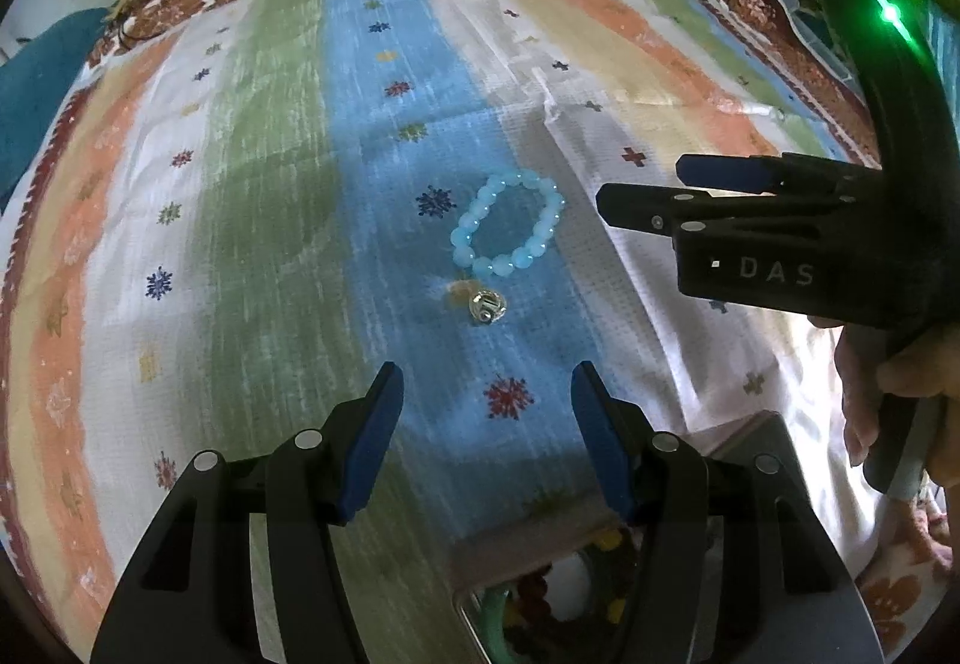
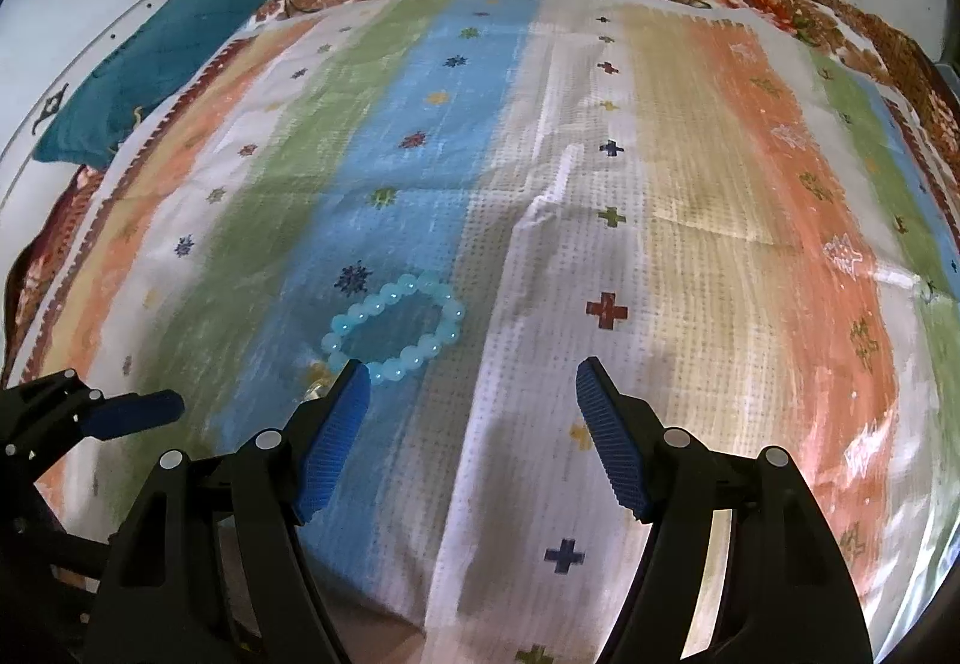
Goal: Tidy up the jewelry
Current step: 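Move the left tool to the gold charm while the right tool approaches the light blue bracelet, then close the left tool on the gold charm while the right tool grasps the light blue bracelet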
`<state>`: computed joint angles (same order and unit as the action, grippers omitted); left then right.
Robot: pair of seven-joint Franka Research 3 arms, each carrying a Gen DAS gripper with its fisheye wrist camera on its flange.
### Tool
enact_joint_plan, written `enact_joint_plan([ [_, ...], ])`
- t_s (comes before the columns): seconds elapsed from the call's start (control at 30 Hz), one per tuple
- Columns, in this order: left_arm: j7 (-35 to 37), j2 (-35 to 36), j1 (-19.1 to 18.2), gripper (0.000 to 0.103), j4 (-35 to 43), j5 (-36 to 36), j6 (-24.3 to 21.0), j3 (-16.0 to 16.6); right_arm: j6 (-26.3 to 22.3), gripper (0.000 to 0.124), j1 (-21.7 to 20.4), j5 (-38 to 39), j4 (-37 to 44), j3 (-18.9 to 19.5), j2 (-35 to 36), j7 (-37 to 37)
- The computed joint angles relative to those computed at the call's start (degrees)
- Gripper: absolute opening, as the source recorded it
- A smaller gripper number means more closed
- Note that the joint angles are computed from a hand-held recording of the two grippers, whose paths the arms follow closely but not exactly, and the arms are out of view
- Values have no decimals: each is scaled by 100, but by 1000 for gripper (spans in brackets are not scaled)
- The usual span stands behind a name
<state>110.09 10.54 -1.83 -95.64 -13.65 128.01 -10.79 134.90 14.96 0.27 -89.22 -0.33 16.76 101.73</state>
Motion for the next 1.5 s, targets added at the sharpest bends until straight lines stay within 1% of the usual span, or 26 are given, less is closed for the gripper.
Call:
enact_joint_plan([
  [0.17,-10,270,58,59,340,-67,-146,-7,-98,71,-70,244,237,37,194,-122],
  [0.27,-19,434,82,59,512,-57,-256,-37,-178,71,-46,236,451,26,358,-165],
  [0.43,-65,542,-6,59,550,333,-74,-49,-330,71,-31,240,815,-12,637,-215],
  [0.63,-30,821,64,59,903,262,-274,-119,-460,71,-55,274,1113,-50,897,-212],
  [0.8,-23,970,18,59,1042,475,-316,-121,-527,71,-60,295,1329,-61,1061,-265],
  [1.03,99,1094,26,59,1203,508,-451,-172,-646,71,-55,307,1654,-66,1307,-321],
  [1.1,94,1183,23,58,1337,509,-568,-179,-682,71,-58,314,1747,-72,1385,-332],
  [1.2,153,1350,13,56,1591,548,-872,-195,-716,71,-33,271,1864,-100,1479,-325],
  [1.27,252,1391,-5,53,1653,610,-952,-205,-769,71,10,184,1974,-133,1544,-309],
  [1.33,266,1438,-42,50,1718,692,-1012,-192,-825,71,36,131,2047,-152,1586,-282],
  [1.4,258,1490,-92,42,1781,812,-1043,-169,-801,71,47,89,2009,-159,1572,-295],
  [1.5,225,1577,-122,36,1909,869,-1108,-172,-706,71,57,50,1881,-163,1526,-309],
])
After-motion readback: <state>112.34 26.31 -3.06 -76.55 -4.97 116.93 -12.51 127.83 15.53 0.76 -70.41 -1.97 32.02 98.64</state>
